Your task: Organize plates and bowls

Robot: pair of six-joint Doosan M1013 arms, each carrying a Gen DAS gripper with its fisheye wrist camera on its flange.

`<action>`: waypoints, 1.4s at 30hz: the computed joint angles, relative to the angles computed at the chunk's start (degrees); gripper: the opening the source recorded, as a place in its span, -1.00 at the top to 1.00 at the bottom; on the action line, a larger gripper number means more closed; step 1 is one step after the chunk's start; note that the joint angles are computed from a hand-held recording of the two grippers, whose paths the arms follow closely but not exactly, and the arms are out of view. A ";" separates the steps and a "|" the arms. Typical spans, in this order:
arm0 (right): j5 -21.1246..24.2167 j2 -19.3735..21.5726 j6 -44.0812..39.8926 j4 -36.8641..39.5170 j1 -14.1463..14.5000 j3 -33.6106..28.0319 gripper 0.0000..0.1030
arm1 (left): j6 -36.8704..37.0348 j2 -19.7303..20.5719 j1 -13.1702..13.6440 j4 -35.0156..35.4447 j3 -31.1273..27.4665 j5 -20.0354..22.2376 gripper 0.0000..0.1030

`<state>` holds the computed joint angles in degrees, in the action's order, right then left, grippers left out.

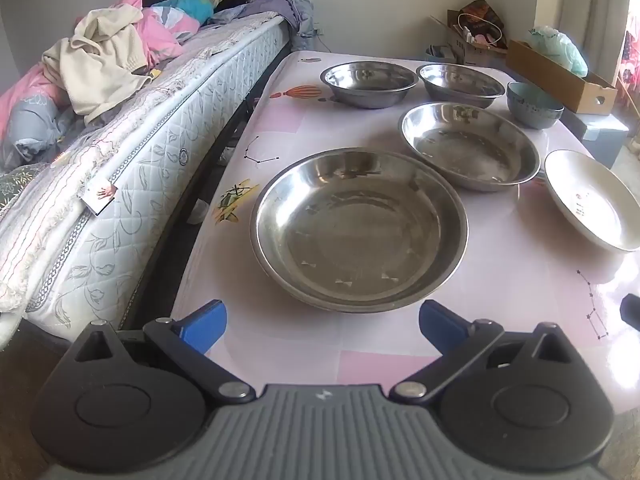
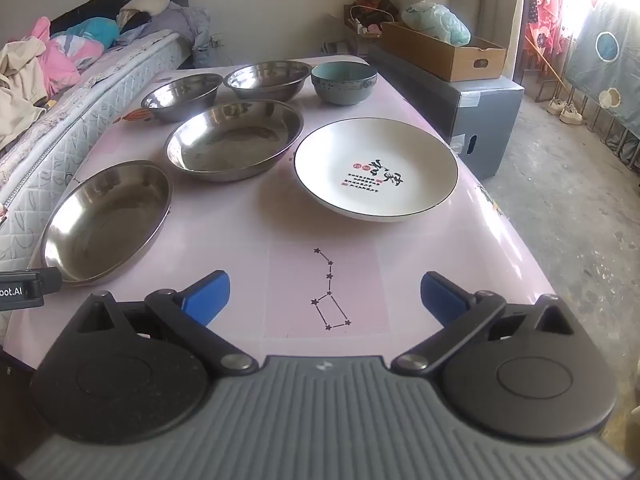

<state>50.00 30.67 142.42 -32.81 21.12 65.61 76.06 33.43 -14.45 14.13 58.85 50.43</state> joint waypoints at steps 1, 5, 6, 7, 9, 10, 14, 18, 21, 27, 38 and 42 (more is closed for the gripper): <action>-0.16 0.00 0.35 -0.49 0.04 0.07 -0.98 | -0.12 -0.14 0.02 0.00 0.22 -0.20 -0.99; -0.20 0.06 0.10 -0.39 0.02 -0.03 -0.98 | 0.27 0.41 0.07 0.16 -0.70 1.24 -0.99; -0.07 0.13 -0.08 -0.31 -0.01 -0.18 -0.98 | 0.20 0.41 0.08 0.27 -0.66 1.17 -0.99; -0.12 0.15 -0.13 -0.30 -0.02 -0.21 -0.98 | 0.07 0.41 0.10 0.41 -0.66 1.16 -0.99; -0.33 0.17 -0.33 -0.17 -0.08 -0.26 -0.98 | -0.18 0.54 -0.06 0.72 -0.85 1.26 -0.99; -0.38 0.18 -0.42 -0.13 -0.13 -0.27 -0.98 | -0.21 0.56 -0.04 0.70 -0.90 1.24 -0.99; 0.15 0.59 -0.95 -1.04 -0.04 -0.97 -0.98 | -0.40 0.37 -0.02 0.61 -0.69 1.07 -0.99; 0.34 0.62 -0.91 -1.45 0.10 -1.17 -0.98 | 0.14 0.51 0.07 0.07 -1.01 1.61 -0.99; 0.26 0.66 -1.11 -1.17 -0.07 -1.24 -0.98 | 0.08 0.50 0.13 -0.05 -1.04 1.60 -0.99; 0.35 0.67 -1.19 -1.09 -0.06 -1.31 -0.98 | 0.26 0.68 0.15 -0.24 -1.35 1.92 -0.99; 0.30 0.65 -1.17 -1.08 -0.07 -1.25 -0.98 | 0.26 0.68 0.18 -0.49 -1.24 1.93 -0.99; 0.41 0.62 -1.26 -0.87 -0.15 -1.24 -0.98 | 0.30 0.69 0.17 -0.51 -1.26 1.95 -0.99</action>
<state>50.41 31.29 141.16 -33.68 20.98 64.37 76.36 34.12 -14.28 13.62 57.59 52.38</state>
